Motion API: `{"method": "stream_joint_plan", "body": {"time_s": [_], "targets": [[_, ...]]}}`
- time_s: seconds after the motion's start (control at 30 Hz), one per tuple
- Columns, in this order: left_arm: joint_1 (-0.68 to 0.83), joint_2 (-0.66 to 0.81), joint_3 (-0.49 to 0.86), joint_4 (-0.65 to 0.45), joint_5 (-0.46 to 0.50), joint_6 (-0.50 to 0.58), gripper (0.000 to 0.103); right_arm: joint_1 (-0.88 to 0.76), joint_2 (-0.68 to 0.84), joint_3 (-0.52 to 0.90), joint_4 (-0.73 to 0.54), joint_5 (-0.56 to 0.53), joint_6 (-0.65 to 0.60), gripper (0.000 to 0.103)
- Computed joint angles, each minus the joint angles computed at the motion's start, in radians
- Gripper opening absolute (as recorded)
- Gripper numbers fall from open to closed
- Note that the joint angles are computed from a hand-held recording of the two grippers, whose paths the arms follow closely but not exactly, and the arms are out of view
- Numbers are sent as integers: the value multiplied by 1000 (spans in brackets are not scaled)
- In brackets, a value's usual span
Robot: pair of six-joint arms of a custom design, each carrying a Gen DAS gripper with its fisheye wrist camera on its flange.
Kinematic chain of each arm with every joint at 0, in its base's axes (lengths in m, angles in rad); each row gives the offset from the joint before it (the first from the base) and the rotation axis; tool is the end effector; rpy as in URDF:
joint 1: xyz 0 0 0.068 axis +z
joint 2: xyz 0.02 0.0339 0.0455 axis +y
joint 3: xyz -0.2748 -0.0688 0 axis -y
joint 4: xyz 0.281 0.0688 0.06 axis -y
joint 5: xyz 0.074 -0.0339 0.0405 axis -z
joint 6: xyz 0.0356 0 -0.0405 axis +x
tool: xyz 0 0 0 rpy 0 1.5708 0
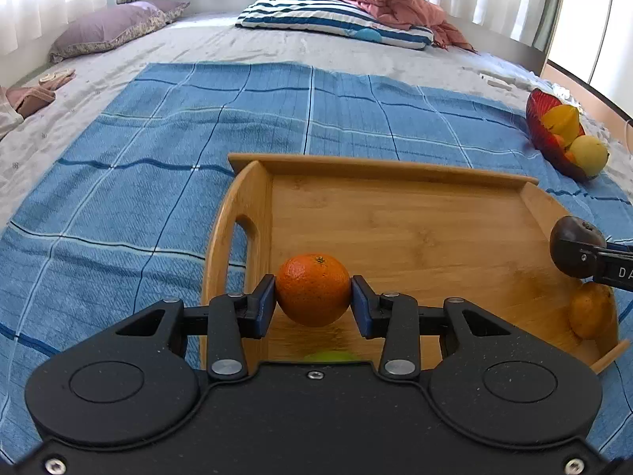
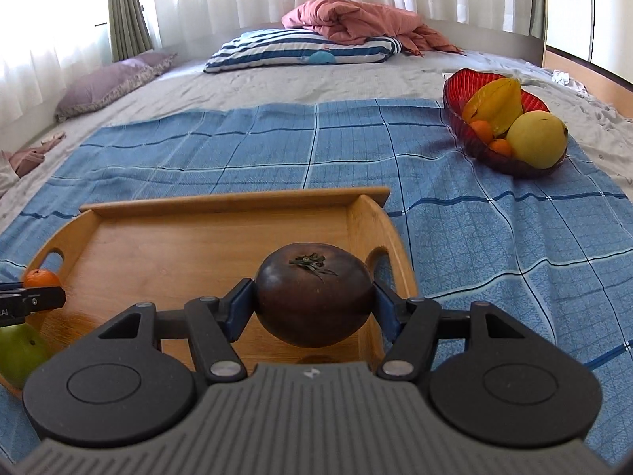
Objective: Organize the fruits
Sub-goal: 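Carry the mandarin over the tray with the left tool while the right tool carries the dark fruit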
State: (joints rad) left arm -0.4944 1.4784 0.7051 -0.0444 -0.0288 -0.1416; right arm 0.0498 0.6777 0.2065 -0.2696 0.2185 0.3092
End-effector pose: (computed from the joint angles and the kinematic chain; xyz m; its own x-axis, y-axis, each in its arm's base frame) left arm 0.2756 -0.1474 0.1538 -0.7003 0.2172 -0.6800 0.3618 0.9292 -0.0757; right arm 0.1640 0.0004 0.1383 -0.6083 0.2671 -0.7474 0.3110 0.9466 0.0852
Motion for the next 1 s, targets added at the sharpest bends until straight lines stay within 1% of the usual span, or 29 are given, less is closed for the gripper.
{"method": "stream_joint_plan", "body": {"time_s": [0.5,0.87,1.0], "targets": [[14,41,0,25,15,1,38,6,89,-6,57,18,0,66],[8,34,-17,45,8,4,39,15,80,-17,63,28,4,67],[11,29,-19,40,13,7,39,20,74,-19,60,31,1,70]]}}
